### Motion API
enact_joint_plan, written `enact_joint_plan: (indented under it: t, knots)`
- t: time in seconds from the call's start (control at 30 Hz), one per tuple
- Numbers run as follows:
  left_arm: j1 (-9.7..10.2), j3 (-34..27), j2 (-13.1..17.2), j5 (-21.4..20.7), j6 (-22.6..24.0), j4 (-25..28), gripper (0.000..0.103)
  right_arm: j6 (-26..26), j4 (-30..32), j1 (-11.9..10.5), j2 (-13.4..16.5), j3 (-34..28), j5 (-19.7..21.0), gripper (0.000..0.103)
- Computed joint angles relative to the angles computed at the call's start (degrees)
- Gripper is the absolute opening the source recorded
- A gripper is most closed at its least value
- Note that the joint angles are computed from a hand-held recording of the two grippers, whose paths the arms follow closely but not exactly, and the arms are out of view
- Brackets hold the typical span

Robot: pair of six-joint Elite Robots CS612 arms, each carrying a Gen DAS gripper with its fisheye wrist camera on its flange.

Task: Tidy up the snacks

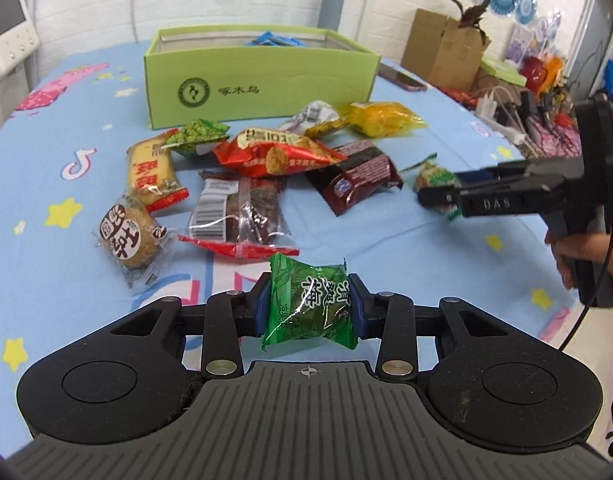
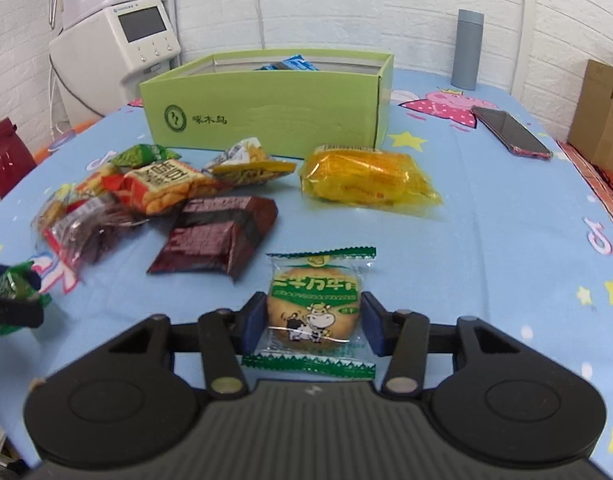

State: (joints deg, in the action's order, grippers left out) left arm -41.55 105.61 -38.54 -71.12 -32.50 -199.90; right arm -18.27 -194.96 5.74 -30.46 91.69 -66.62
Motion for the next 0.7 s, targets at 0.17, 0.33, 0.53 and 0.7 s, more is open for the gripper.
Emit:
enact_joint_plan:
  t: [0.17,0.33,0.53,0.7]
  knots:
    - [2.14,-1.58,-0.73,-3.20,2.16,-4.90,0.021,2.01,-4.03,-0.75,-1.49,1.14,4.68,0.052]
    - [5.34,-7.32,-0.66,-0.65,6.21,-4.83,0.021,2.50,-5.77,0.55,-1.22,-4.67,5.83,0.052]
    - [10.66,-19.88,3.10,-2.90,7.73,3.16,0.021,1.24,3.78,2.89,4.06,-20.03,5.65,0.052]
    - [13.46,-31.53,8.99,-3.56,8.22,12.90,0.023,0.13,15.47,3.98,10.96,-34.54,4.13,0.055]
